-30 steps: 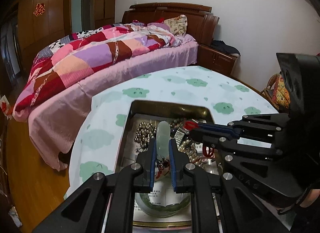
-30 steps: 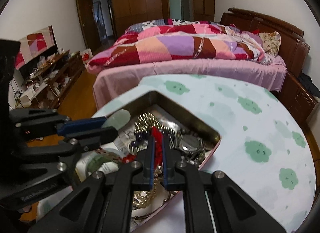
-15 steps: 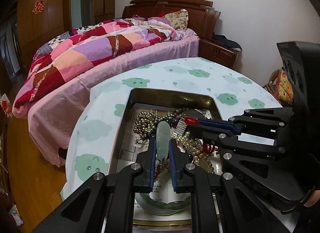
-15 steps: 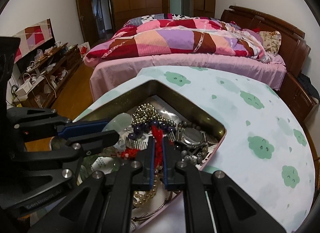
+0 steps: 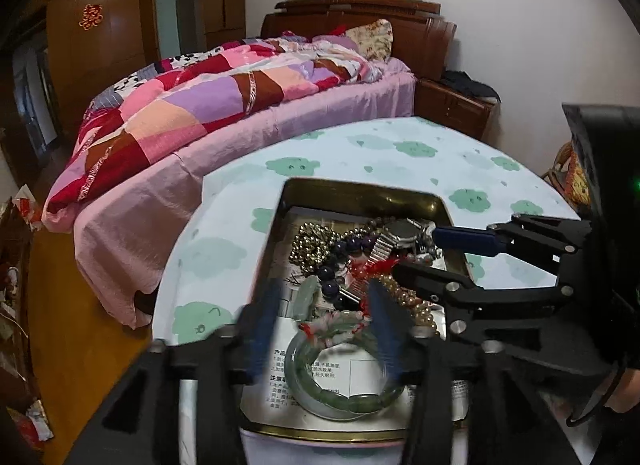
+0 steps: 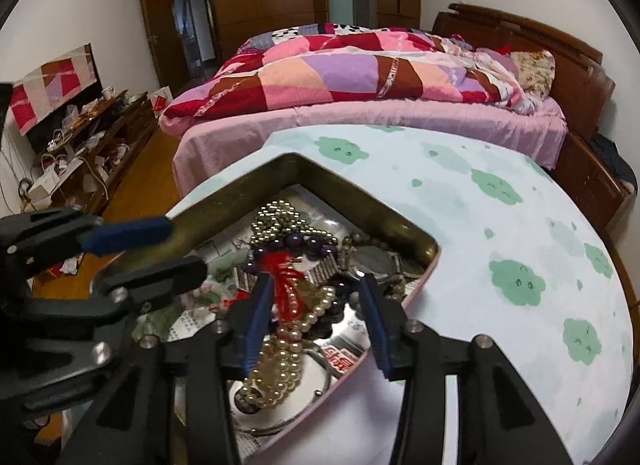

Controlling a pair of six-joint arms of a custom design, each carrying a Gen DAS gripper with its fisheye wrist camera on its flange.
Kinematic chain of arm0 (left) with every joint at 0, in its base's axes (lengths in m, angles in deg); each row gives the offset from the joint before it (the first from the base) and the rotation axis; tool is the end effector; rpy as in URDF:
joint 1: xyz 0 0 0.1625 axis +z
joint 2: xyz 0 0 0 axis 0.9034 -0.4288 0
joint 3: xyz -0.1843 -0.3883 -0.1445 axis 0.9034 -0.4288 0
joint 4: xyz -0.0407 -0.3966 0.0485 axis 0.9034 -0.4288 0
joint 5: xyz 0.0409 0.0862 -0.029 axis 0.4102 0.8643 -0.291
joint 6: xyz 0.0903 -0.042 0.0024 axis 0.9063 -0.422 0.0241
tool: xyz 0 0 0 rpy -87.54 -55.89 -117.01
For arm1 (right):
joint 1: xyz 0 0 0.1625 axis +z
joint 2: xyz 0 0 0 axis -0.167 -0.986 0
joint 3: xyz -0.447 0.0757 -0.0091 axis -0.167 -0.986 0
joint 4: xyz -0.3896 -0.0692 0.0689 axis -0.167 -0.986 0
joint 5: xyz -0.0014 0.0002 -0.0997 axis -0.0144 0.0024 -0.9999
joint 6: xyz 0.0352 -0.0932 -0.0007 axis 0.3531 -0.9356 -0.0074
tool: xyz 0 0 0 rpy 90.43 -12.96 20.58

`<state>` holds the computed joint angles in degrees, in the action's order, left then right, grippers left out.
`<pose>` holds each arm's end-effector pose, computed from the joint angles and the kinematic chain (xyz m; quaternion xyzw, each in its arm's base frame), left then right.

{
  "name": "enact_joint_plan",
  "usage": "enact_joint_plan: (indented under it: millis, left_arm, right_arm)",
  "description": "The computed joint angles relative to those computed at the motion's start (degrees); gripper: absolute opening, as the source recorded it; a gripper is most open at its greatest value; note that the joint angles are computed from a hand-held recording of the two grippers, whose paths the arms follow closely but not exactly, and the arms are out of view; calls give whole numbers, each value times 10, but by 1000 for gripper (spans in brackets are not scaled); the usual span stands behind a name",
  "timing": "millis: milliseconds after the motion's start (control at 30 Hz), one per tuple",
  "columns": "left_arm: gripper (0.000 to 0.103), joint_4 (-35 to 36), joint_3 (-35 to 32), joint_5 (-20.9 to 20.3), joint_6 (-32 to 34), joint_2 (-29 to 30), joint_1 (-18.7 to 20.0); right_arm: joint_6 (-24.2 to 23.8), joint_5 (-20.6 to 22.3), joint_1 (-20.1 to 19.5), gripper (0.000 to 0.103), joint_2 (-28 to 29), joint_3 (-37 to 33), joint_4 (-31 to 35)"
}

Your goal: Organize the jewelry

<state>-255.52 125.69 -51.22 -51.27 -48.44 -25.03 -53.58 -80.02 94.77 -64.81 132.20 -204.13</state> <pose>-0.3703 -0.5574 -0.0178 0.3598 0.8685 -0.2489 0.2332 0.0524 -0.5507 0.2620 0.2034 -0.8803 0.3057 0.3004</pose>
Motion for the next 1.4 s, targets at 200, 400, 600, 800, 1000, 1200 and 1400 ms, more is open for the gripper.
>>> enact_joint_plan:
  millis: [200, 400, 600, 800, 1000, 1200, 1400]
  left_arm:
    - [58, -7, 5, 11, -1, -3, -8]
    - [58, -44, 41, 18, -21, -24, -24]
    - [63, -103, 89, 38, -33, -54, -51]
    - [65, -145, 103, 45, -6, -63, -73]
    - [67, -168, 109, 60, 13, -62, -81]
    - [67, -171, 111, 60, 9, -63, -81]
    - [67, -169, 113, 62, 9, -65, -82]
  right_arm:
    - [3, -1, 1, 56, -5, 5, -9]
    - [21, 6, 3, 64, -35, 28, -17]
    - [41, 24, 1, 73, -93, 82, -54]
    - [42, 30, 4, 76, -122, 109, -102]
    - [40, 31, 11, 78, -128, 118, -140]
    - [39, 42, 8, 79, -129, 119, -146]
    - [37, 47, 6, 80, -130, 125, -150]
